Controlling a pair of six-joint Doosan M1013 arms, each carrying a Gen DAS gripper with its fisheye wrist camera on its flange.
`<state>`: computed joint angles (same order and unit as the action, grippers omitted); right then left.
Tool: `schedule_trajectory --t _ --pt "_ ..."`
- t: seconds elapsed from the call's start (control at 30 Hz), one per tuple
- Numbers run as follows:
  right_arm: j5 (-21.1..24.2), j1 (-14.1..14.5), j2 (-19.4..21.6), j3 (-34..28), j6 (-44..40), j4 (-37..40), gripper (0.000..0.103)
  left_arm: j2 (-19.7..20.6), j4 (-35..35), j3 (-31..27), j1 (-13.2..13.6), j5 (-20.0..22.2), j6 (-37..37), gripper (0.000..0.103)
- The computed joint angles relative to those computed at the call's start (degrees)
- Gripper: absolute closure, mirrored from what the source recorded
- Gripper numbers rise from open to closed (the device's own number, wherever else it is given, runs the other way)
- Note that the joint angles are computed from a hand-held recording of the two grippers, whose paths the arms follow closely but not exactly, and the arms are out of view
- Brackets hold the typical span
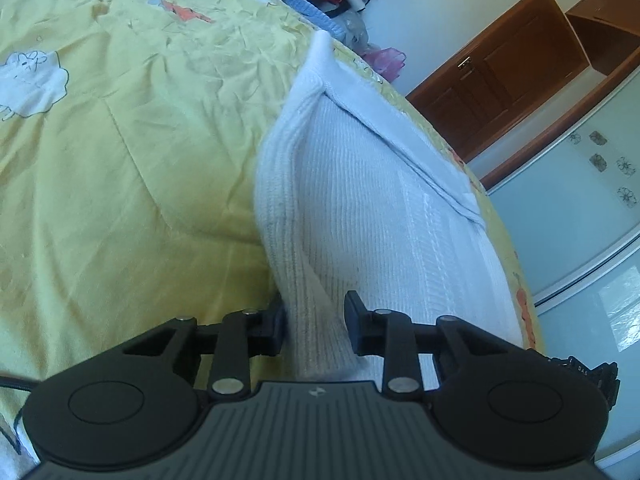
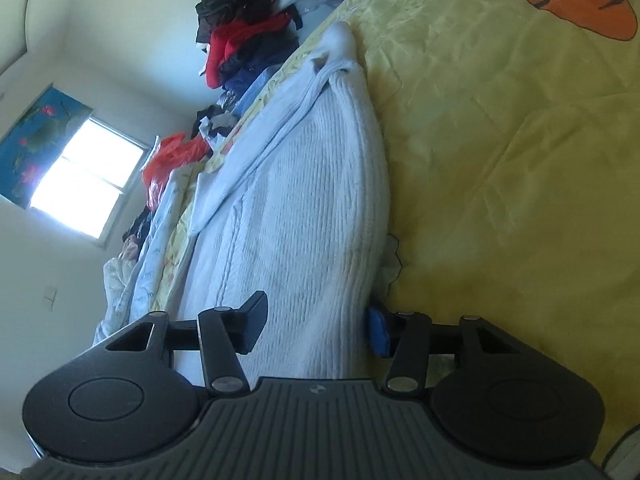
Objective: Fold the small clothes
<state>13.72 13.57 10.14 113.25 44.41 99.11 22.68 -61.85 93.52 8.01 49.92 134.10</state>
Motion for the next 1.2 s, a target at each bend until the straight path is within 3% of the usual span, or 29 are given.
schedule_trajectory --t 0.23,0.27,0.3,0.37,0.47,0.6,0.67,0.93,1.2 --pt "1.77 0.0 1.03 -2.28 9.14 -14.2 0.047 -0.44 4.09 -0.55 -0.82 -2.13 -0.3 0.073" --pt "1.83 0.04 1.03 -2.68 12.91 -18.88 0.052 -0.65 4.95 -0.5 -0.99 -2.63 0.12 0.074" --pt "2.42 -0.21 0.85 -2.62 14.93 -21.39 0.069 -0.88 5.72 -0.4 -1.15 -3.17 0.5 0.077" --pt "4.12 -0.64 0.98 -2.71 18.64 -25.26 0.088 -1.23 7.39 -0.21 -1.43 -4.28 0.75 0.087" --pt "4.16 -0.83 0.43 -1.65 12.46 -19.08 0.088 -1.29 8.1 -0.29 -1.38 -4.36 1.31 0.091" --pt "5.85 -1.34 -0.78 -0.53 -7.39 1.35 0.088 -1.43 5.77 -1.3 -0.82 -2.7 3.48 0.092" --pt "7.7 -1.8 -1.05 -1.14 -12.4 6.0 0.088 -1.63 4.15 -2.18 -0.62 -1.81 4.92 0.092" --pt "13.4 -4.92 1.44 -7.29 -17.53 10.22 0.088 -0.29 -0.77 -8.19 -1.58 -1.57 6.54 0.092" --pt "16.14 -9.67 9.32 -17.73 -14.87 9.54 0.087 8.81 2.66 -23.95 -4.56 -3.09 -3.7 0.092"
